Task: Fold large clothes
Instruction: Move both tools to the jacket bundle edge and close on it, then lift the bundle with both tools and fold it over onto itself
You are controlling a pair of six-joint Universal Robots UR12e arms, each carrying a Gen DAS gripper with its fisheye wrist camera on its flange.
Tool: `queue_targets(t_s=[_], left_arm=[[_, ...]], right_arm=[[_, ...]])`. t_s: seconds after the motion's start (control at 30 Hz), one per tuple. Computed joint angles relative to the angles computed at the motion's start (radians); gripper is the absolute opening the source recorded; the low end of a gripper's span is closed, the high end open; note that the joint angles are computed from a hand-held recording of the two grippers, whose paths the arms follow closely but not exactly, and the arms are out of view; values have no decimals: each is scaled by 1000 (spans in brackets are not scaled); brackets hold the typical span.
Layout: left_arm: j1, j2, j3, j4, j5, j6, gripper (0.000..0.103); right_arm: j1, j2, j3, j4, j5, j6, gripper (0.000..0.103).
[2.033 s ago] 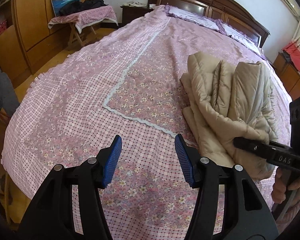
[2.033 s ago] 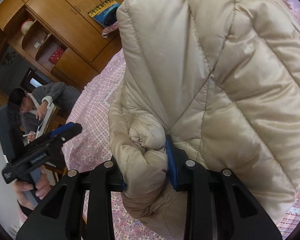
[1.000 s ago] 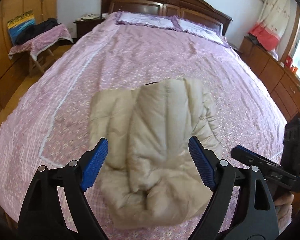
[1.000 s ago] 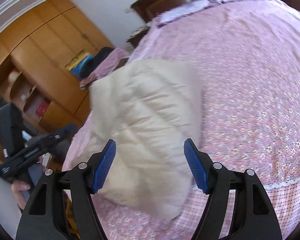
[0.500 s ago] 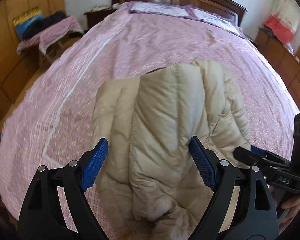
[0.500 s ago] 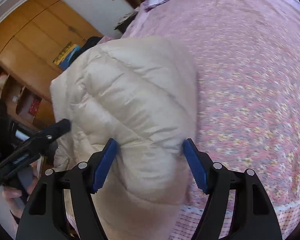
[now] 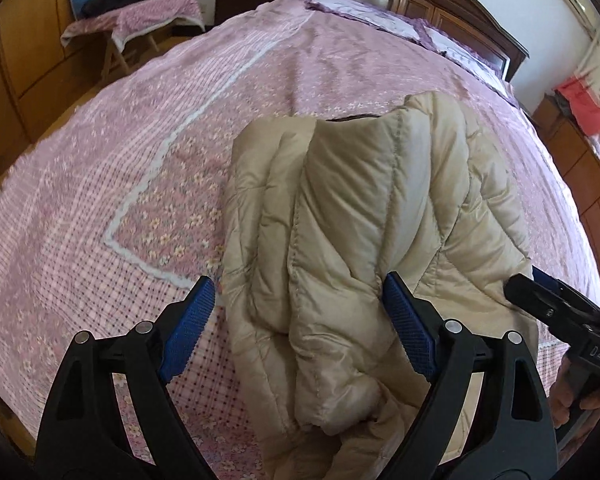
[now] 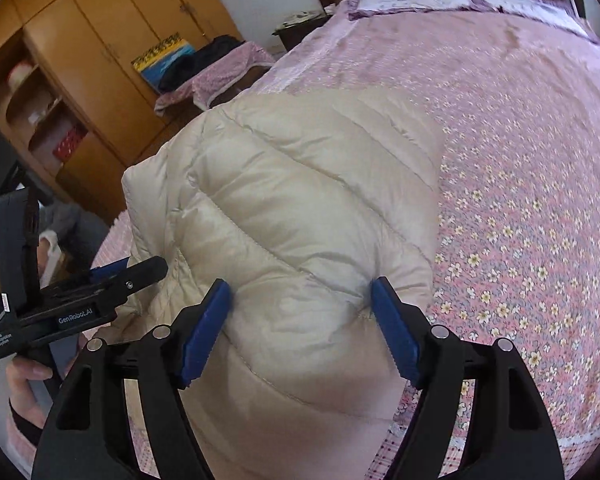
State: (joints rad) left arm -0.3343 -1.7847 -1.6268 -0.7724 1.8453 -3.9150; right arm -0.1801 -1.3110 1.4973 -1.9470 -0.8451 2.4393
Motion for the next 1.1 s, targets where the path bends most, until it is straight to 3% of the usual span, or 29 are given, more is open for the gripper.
queue_targets(t_s=[0.37, 0.6, 0.73, 0.83, 0.9, 1.0, 1.1], left_arm=[[6, 17, -42, 24, -3, -54, 89], [6, 27, -62, 19, -7, -72, 90], [27, 49, -105, 66, -102, -146, 87], [52, 63, -155, 186, -221, -195, 65], [55, 64, -162, 210, -241, -203, 54], [56, 59, -163, 238, -271, -198, 48], [71, 53, -188, 327, -331, -232, 41]], right_arm=[[-36, -6, -3, 39, 9, 7, 87], [-45, 44, -55, 231, 41, -7, 94], [-41, 80, -93, 351, 42, -24, 97], [-40, 101, -117, 435, 69, -54, 97], [-38, 118, -140, 512, 88, -86, 97], [-37, 140, -168, 611, 114, -126, 96], [-38, 164, -202, 721, 153, -196, 89]])
